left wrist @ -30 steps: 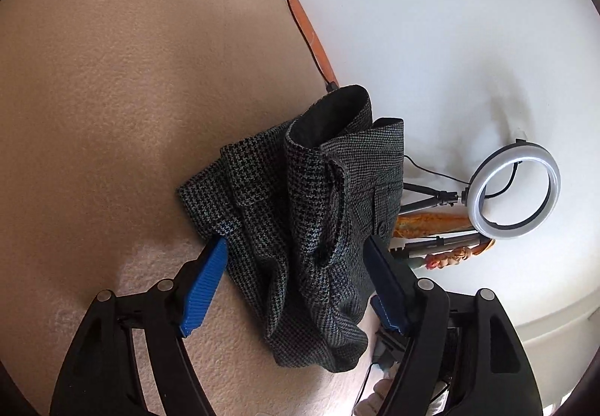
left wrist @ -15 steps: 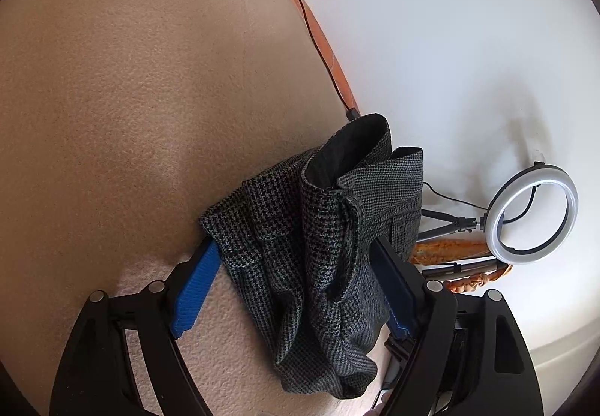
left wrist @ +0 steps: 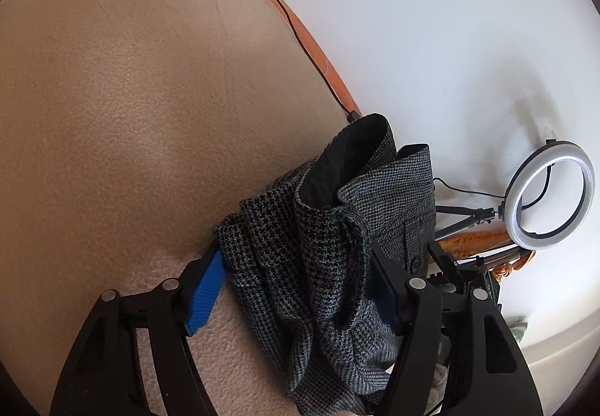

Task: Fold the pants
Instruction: 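Lift the folded pants with both tools and carry them to the black clothes stack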

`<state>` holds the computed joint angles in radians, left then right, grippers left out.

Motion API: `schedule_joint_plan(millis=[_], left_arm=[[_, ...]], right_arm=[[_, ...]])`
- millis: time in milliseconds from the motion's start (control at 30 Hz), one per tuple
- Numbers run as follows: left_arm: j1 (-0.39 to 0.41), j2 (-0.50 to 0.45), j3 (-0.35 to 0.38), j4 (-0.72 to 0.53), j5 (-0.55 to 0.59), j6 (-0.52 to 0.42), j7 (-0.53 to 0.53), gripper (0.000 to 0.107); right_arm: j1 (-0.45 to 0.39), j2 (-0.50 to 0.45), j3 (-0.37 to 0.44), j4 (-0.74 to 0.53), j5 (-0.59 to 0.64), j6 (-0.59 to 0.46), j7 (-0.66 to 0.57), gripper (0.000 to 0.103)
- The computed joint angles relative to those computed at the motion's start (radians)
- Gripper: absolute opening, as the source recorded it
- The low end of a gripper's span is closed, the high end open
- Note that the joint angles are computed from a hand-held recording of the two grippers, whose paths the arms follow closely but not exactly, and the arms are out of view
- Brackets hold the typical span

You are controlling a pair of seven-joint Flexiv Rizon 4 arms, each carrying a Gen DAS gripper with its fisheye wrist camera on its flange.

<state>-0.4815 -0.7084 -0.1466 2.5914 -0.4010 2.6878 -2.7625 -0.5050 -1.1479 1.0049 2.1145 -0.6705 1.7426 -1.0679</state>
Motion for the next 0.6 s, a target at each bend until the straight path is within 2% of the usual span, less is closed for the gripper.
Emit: schedule_joint_plan(millis=[67, 133, 167, 233, 333, 433, 600], left_arm=[[0.012, -0.006, 0.004, -0.004, 0.024, -0.003, 0.011, 0.053], [0.015, -0.009, 0.007, -0.008, 0.035, -0.008, 0.029, 0.043], [0.018, -0.016, 0.009, -0.01, 0.045, 0.0, 0.033, 0.041], [0.017, -0.021, 0.009, -0.013, 0.046, 0.009, 0.042, 0.038], [-0.004, -0.01, 0.007, -0.015, 0.013, 0.0, 0.072, 0.036], [-0.033, 0.016, 0.008, -0.018, -0.032, -0.035, 0.128, 0.035], [-0.079, 0.05, 0.014, -0.02, -0.092, -0.074, 0.21, 0.031]], right_arm=[[0.023, 0.006, -0.012, -0.006, 0.003, 0.018, 0.004, 0.086], [0.047, 0.024, -0.035, -0.005, 0.008, 0.042, 0.02, 0.075], [0.053, 0.029, -0.042, -0.005, 0.004, 0.049, 0.028, 0.07], [0.074, 0.055, -0.069, -0.001, -0.007, 0.07, 0.04, 0.053], [0.101, 0.106, -0.11, 0.014, -0.032, 0.104, 0.056, 0.037], [0.13, 0.17, -0.153, 0.035, -0.056, 0.147, 0.073, 0.029], [0.204, 0.302, -0.248, 0.08, -0.08, 0.215, 0.086, 0.024]])
